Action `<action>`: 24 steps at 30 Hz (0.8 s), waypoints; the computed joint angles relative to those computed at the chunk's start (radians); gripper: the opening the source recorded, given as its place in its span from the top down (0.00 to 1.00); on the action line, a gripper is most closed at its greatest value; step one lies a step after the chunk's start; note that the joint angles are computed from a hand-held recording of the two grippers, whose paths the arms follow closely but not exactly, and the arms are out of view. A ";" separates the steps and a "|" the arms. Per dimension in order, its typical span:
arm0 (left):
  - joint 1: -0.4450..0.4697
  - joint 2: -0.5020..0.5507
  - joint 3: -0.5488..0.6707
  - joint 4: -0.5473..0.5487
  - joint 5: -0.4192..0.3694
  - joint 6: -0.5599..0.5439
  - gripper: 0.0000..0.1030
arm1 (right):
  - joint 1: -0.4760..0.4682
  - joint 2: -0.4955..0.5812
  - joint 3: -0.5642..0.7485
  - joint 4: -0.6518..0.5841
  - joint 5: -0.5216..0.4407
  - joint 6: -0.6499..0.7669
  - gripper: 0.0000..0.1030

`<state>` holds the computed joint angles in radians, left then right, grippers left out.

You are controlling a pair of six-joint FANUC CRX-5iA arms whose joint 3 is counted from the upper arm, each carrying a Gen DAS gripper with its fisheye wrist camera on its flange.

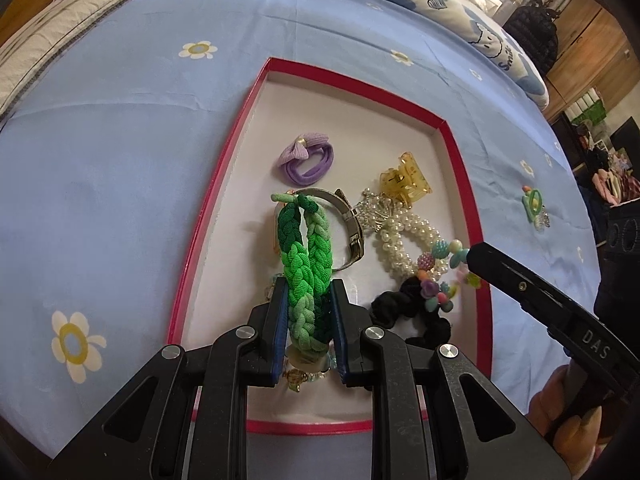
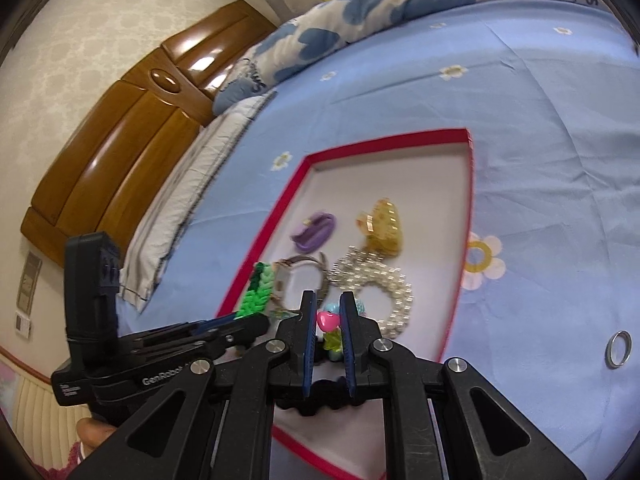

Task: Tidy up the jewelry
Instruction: 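Carry the braided bracelet with the left tool into the tray while the right tool carries the candy-bead bracelet there, then open both tools to release the two bracelets inside the tray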

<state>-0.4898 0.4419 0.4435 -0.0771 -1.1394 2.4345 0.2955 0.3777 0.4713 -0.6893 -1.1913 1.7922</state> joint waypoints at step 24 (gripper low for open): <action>0.004 0.044 0.040 0.015 -0.032 -0.023 0.69 | 0.018 0.049 0.026 0.065 -0.010 -0.031 0.70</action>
